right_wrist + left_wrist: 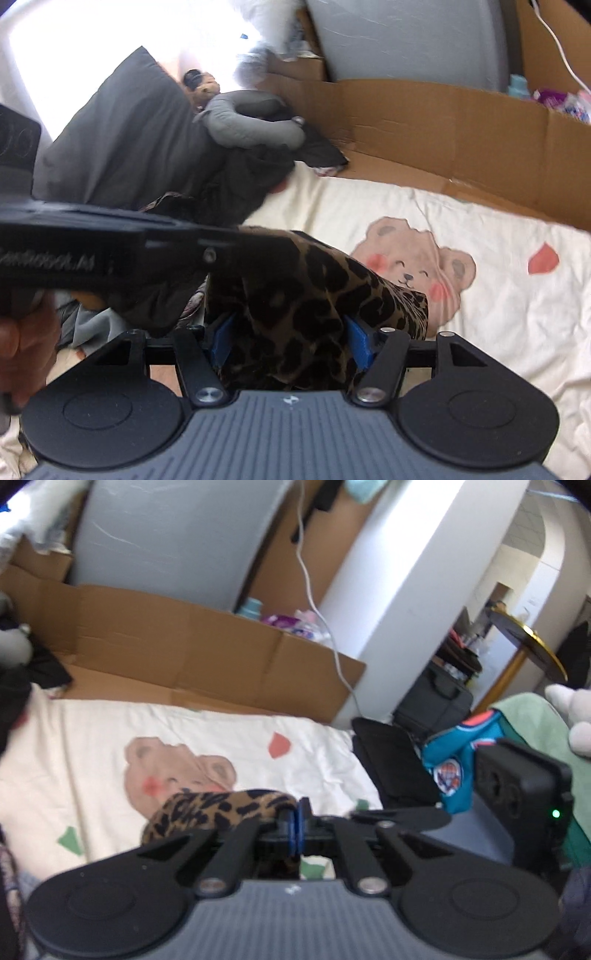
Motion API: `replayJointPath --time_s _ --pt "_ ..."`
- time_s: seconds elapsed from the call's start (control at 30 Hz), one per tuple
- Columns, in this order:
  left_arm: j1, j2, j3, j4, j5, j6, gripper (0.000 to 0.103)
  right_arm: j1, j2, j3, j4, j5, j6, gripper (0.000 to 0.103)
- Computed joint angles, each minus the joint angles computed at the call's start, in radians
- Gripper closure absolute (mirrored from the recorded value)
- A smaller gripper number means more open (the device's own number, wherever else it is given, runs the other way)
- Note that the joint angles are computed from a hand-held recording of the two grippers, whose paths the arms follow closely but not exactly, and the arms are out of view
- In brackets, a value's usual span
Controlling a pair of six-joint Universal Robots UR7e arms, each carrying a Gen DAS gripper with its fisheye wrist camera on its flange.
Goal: Fold clothes
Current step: 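Lift the leopard garment with the left gripper while the right gripper grasps it too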
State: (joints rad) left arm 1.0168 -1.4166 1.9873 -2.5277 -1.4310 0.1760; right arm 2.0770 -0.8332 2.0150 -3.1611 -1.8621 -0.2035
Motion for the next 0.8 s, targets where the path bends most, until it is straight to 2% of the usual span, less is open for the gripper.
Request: replayJointPath --time_s 0.07,0.1,0.13,0.17,0.2,0.23,0.27,0.3,0.43,0.57,0.63,0.8 --pt "0.007 0.012 0.002 -0.009 0.000 -0.030 0.100 -0.020 0.008 0.006 -0.015 0.009 -0.004 0.058" --pt "0.011 0.018 0.003 -0.013 0.001 -0.046 0.093 -0.029 0.012 0.004 -0.009 0.008 0.002 0.073" --pt "0.017 0.019 0.006 -0.018 -0.004 -0.058 0.090 -0.036 0.017 0.002 -0.010 0.000 0.007 0.082" --pt "0.024 0.014 0.008 -0.026 -0.016 -0.065 0.082 -0.042 0.021 -0.001 -0.012 -0.007 0.013 0.083" --pt "0.029 0.007 0.012 -0.040 -0.025 -0.070 0.061 -0.050 0.022 0.001 -0.022 -0.014 0.020 0.085" --pt "0.030 -0.001 0.020 -0.060 -0.017 -0.073 0.044 -0.057 0.023 0.002 -0.033 -0.022 0.027 0.086" --pt "0.026 -0.008 0.031 -0.087 0.010 -0.076 0.018 -0.065 0.024 0.003 -0.043 -0.029 0.034 0.086" --pt "0.022 -0.014 0.042 -0.118 0.038 -0.076 0.012 -0.076 0.019 0.005 -0.047 -0.033 0.044 0.087" --pt "0.042 -0.019 0.040 -0.106 0.099 -0.072 0.013 -0.121 -0.001 0.006 -0.058 -0.058 0.079 0.087" --pt "0.075 0.013 0.050 -0.119 0.164 -0.011 0.014 -0.174 -0.023 0.008 -0.061 -0.101 0.111 0.087" --pt "0.100 0.045 0.044 -0.121 0.174 0.002 0.015 -0.201 -0.033 0.008 -0.058 -0.132 0.125 0.091" --pt "0.152 0.150 0.008 -0.133 0.170 0.041 0.022 -0.264 -0.039 0.005 -0.058 -0.173 0.115 0.091"
